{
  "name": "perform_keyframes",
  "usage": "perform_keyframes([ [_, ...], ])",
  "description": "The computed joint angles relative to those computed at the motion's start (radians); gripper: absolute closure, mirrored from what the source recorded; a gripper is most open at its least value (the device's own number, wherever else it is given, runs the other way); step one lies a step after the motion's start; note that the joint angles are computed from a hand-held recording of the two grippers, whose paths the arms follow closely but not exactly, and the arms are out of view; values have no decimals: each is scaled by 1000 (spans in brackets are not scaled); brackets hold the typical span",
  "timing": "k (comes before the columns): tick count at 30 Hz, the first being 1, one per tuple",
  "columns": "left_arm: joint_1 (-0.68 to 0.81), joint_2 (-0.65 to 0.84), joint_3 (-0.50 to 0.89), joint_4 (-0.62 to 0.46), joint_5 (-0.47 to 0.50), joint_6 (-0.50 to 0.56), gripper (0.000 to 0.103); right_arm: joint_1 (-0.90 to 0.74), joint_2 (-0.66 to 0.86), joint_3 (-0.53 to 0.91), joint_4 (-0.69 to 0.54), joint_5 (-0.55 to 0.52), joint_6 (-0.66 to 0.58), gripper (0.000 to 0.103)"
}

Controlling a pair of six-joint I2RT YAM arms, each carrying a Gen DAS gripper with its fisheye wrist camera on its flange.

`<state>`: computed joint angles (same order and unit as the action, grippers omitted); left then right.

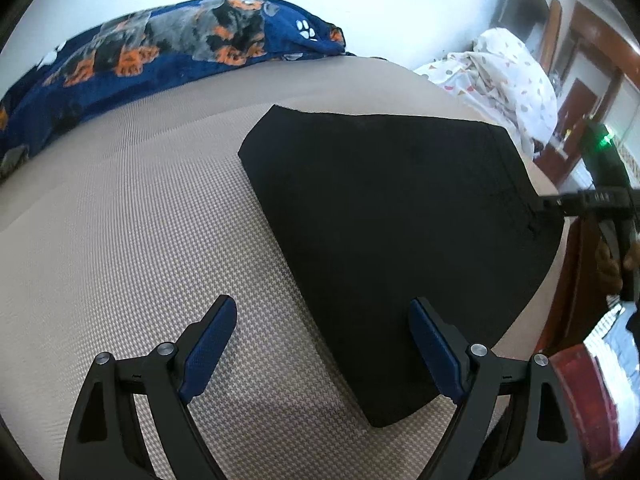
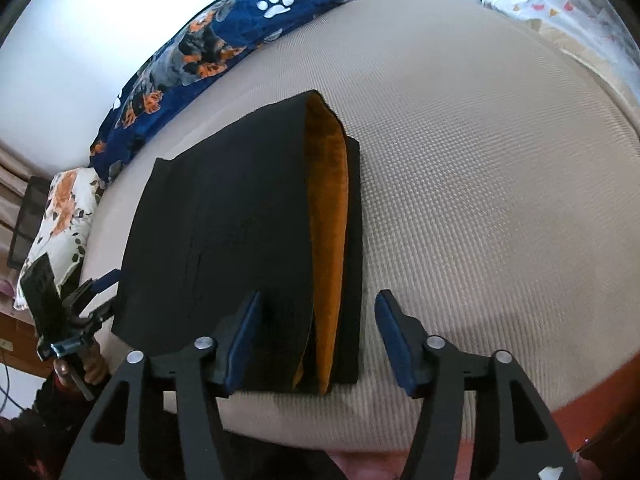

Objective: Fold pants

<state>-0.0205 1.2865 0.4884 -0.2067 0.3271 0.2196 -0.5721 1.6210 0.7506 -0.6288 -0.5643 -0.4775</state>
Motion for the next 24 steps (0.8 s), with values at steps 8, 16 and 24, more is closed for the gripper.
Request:
perform_keyframes([
  [8, -8, 67, 34, 10, 2, 15, 15, 21, 148, 110, -54, -73, -46, 36],
  [16, 3, 139, 80, -9, 34, 13, 13, 122, 204, 200, -132, -35, -102, 24],
  [24, 13, 228, 154, -65, 109, 67, 12, 71, 308, 301, -281, -105, -222, 24],
])
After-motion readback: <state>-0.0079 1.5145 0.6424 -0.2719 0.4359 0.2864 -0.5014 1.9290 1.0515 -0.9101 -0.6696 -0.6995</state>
